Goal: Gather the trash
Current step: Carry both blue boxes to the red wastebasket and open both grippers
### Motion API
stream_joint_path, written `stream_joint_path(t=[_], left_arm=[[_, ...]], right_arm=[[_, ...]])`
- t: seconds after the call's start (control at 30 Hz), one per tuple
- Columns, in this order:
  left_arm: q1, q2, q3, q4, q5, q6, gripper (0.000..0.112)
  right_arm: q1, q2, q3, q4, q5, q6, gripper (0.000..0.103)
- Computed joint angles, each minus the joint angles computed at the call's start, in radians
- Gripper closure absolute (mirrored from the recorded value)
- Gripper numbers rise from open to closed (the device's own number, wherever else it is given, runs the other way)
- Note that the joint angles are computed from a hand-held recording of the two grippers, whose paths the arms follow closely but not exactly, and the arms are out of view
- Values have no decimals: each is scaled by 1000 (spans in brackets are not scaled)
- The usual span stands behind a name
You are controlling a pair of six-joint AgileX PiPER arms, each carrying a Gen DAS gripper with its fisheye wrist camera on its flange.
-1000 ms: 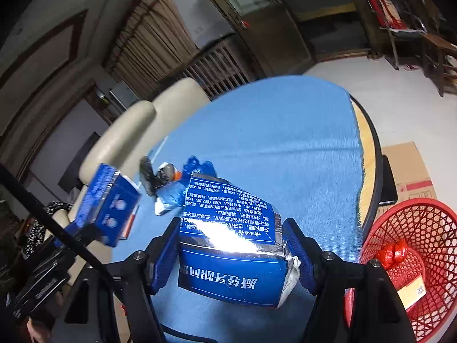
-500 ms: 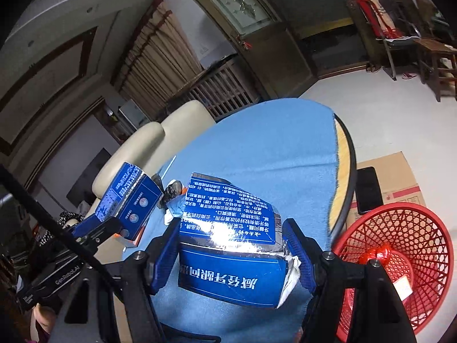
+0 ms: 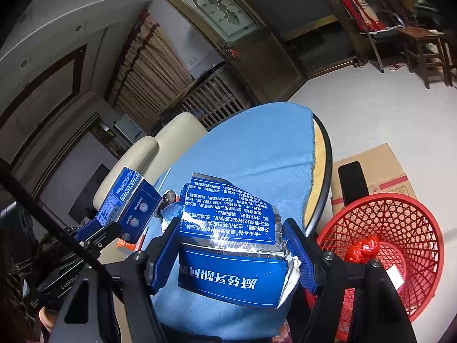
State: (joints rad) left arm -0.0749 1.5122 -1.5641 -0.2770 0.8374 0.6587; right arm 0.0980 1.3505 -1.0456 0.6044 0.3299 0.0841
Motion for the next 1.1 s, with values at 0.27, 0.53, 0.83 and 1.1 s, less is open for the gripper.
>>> stream_joint_path(t=[0.27,0.53,0.83,1.1], left_arm=[[-49,-6,13,36,-3,-22,54],[-118,-10,31,90,-16,-53,54],[-197,8,16,114,25,-76,54],[-266,57,-26,51,145,-40,54]], right_arm=[[-40,-41,58,99,-6,-88,29],[-97,-100,131,173,0,-137,29],[-172,-172,215,262,17,-208,29],[-334,-225,303,479,92,-396,28]])
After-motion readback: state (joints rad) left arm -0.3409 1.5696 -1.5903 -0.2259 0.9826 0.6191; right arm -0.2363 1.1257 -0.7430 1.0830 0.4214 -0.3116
